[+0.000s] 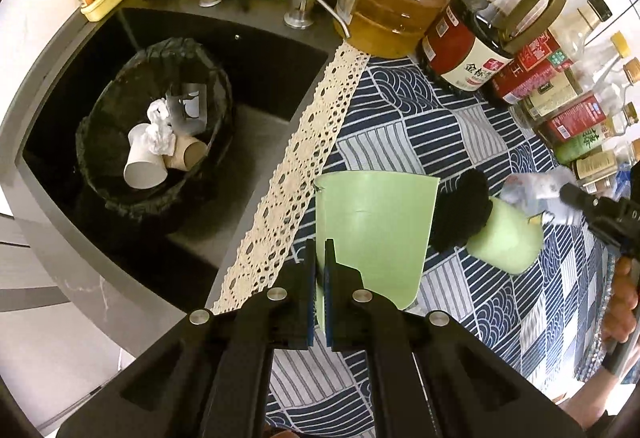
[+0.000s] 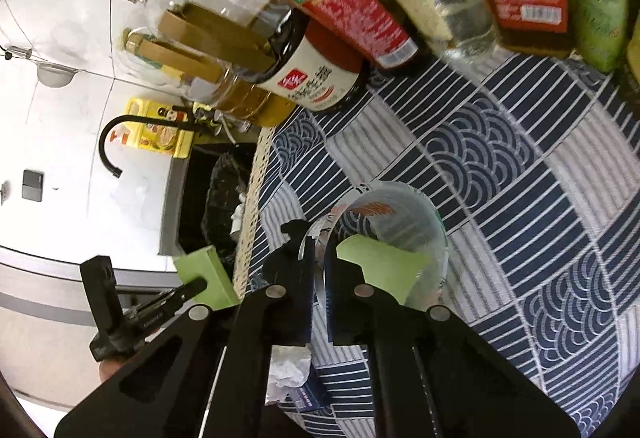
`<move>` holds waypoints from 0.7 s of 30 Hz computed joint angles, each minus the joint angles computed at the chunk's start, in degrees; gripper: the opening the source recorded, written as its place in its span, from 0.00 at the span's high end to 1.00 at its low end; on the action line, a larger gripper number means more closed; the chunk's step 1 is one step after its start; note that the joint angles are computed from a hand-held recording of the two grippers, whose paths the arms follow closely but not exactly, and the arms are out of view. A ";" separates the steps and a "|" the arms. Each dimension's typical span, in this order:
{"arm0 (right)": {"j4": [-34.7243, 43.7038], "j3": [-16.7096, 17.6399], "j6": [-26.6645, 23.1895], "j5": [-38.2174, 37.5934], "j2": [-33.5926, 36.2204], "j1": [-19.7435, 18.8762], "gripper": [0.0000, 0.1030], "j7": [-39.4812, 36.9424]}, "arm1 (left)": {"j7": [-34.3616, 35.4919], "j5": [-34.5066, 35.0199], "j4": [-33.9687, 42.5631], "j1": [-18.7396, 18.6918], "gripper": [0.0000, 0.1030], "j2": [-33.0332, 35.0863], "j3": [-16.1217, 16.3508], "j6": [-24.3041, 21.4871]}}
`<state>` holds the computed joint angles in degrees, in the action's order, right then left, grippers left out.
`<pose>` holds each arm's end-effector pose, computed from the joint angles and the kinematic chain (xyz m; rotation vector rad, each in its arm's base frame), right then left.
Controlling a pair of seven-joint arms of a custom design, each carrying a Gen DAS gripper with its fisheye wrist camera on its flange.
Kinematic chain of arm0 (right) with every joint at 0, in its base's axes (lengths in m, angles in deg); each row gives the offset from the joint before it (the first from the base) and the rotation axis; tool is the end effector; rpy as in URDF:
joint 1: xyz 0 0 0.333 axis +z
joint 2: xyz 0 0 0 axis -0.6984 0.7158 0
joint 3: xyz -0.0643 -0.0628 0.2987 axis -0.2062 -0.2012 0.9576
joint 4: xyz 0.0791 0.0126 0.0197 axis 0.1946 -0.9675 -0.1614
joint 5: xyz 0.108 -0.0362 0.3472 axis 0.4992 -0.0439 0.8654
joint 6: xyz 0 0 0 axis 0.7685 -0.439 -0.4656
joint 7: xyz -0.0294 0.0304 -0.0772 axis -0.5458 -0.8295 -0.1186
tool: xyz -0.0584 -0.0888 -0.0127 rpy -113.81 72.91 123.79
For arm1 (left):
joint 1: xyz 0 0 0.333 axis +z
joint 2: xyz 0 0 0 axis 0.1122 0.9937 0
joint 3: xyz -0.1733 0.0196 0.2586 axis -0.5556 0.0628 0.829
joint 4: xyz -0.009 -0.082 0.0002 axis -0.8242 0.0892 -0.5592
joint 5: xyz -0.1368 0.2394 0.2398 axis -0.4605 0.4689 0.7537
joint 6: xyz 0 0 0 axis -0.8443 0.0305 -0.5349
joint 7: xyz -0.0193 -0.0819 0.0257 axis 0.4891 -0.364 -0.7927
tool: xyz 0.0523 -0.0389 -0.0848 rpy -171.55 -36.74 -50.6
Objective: Collect trash
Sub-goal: 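Grasp the clear plastic cup with the right tool while the left tool holds the green cup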
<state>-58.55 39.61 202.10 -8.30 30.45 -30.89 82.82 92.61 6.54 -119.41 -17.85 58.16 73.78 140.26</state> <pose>0.5920 0.2126 0.4699 -1.6218 1.9392 0.4851 0.5247 -0.4090 0.4104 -2.2344 2.1059 -0.4197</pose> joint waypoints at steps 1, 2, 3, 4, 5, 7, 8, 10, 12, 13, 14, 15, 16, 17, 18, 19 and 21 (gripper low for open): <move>-0.06 -0.13 0.11 -0.65 -0.30 0.16 0.95 0.49 | 0.43 -0.53 -0.93 0.37 0.98 -0.44 -0.25 0.79; -0.19 -0.29 0.22 -1.54 -0.75 0.38 0.95 1.24 | 0.79 -0.91 -1.78 0.65 0.98 -0.86 -0.41 1.50; -0.39 -0.41 0.39 -2.23 -1.14 0.53 0.95 1.76 | 1.15 -1.20 -2.35 0.86 0.98 -1.15 -0.52 2.00; -0.67 -0.61 0.63 -3.47 -1.67 0.82 0.95 2.75 | 1.51 -1.41 -2.92 1.03 0.98 -1.47 -0.61 2.49; -1.06 -0.89 1.02 -5.24 -2.38 1.23 0.95 4.25 | 2.07 -1.66 -3.57 1.28 0.98 -1.81 -0.71 3.13; -1.97 -1.19 1.60 -7.69 -3.62 1.70 0.95 6.39 | 3.06 -2.34 -4.45 1.76 0.98 -2.24 -0.91 4.18; -2.38 -1.44 1.77 -9.61 -4.24 2.03 0.95 8.15 | 3.55 -2.72 -4.76 2.00 0.98 -2.34 -0.99 4.65; -3.23 -1.64 2.31 -12.14 -5.32 2.41 0.95 10.52 | 5.44 -3.79 -5.83 2.85 0.98 -2.82 -1.33 6.03; -4.34 -1.88 2.85 -15.54 -6.78 2.99 0.95 14.26 | 7.14 -4.86 -6.72 3.58 0.98 -3.31 -1.58 7.12; -4.70 -1.90 2.96 -16.64 -7.32 3.07 0.95 15.32 | 8.24 -5.54 -7.25 4.01 0.98 -3.63 -1.79 7.82; -5.08 -1.92 3.01 -18.38 -7.94 3.29 0.95 16.89 | 9.61 -6.28 -7.73 4.48 0.98 -3.93 -2.04 8.47; -5.64 -1.97 3.13 -21.07 -8.84 3.72 0.95 19.70 | 11.34 -6.99 -8.20 5.00 0.98 -4.25 -2.32 9.10; -5.73 -1.94 2.89 -22.48 -9.26 3.82 0.95 21.22 | 12.89 -7.41 -8.55 5.40 0.98 -4.53 -2.40 9.54; -5.91 -1.86 2.71 -23.99 -9.72 4.00 0.95 23.04 | 14.43 -7.96 -8.84 5.86 0.98 -4.75 -2.47 9.91; -6.20 -1.74 2.53 -25.69 -10.31 4.25 0.95 25.34 | 15.87 -8.76 -9.10 6.33 0.98 -4.88 -2.61 10.27; -6.17 -1.53 2.34 -26.92 -10.60 4.48 0.95 26.98 | 17.89 -9.78 -9.37 7.03 0.98 -5.06 -2.85 10.65; -5.86 -1.01 1.84 -29.19 -10.98 5.07 0.95 30.11 | 20.75 -11.30 -10.13 8.03 0.98 -5.60 -2.90 11.43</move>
<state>-64.40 38.60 203.94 -37.49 19.48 -25.82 112.93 113.37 -4.76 -129.54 -9.82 52.56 70.88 151.69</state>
